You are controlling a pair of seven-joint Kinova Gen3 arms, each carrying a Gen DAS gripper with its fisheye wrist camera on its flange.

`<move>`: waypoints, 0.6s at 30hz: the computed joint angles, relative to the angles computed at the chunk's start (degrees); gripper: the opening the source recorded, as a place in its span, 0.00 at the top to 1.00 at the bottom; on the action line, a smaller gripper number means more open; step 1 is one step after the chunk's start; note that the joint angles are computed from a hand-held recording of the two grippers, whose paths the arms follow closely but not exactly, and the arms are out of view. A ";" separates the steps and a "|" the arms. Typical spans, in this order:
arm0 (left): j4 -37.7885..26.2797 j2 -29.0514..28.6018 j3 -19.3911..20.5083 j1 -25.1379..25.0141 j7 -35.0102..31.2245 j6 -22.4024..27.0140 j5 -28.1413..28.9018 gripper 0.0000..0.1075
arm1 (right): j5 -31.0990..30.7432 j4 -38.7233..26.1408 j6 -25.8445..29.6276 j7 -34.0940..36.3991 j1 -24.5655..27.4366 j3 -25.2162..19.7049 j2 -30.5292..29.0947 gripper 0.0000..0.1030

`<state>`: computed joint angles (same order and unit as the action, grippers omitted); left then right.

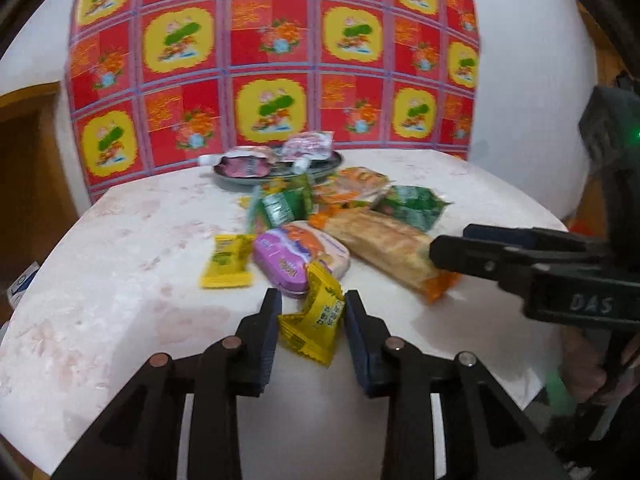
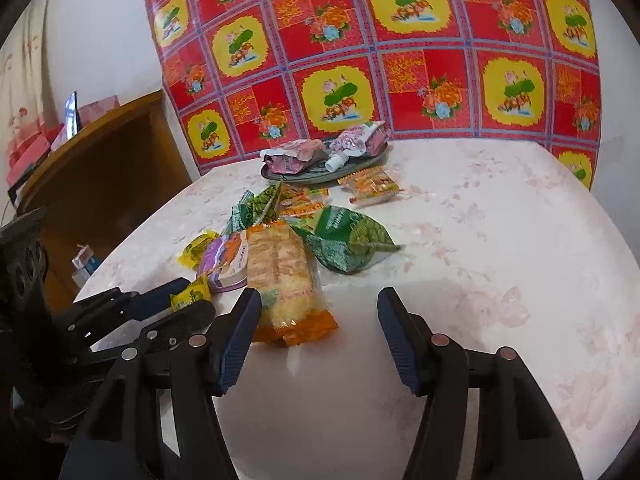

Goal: Organize snacks
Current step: 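Grasp the orange-wrapped biscuit pack with the right tool while the left tool grasps a yellow candy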

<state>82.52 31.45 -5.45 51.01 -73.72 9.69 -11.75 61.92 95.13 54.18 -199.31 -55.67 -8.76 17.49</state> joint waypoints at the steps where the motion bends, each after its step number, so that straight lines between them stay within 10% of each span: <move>1: 0.25 -0.20 1.97 -1.72 -1.23 -0.06 0.75 0.69 | -0.32 -0.68 -0.18 1.82 1.07 -1.01 0.10 0.40; 8: 1.63 -0.86 16.89 -14.59 -9.62 0.07 6.36 0.69 | -2.42 -11.85 6.83 18.13 11.22 -14.37 6.45 0.39; 13: 3.09 -1.58 15.07 -13.28 -11.33 -1.34 8.06 0.69 | -8.61 -12.43 3.72 18.83 5.88 -3.95 6.57 0.40; 15: 3.44 -1.70 13.98 -12.38 -11.52 -1.85 8.37 0.69 | -8.53 -12.24 4.11 19.60 3.23 -1.06 6.93 0.58; 18: 4.17 -1.93 13.06 -11.72 -11.48 -3.20 9.01 0.69 | -6.81 -11.29 4.77 18.90 1.98 -0.55 7.06 0.60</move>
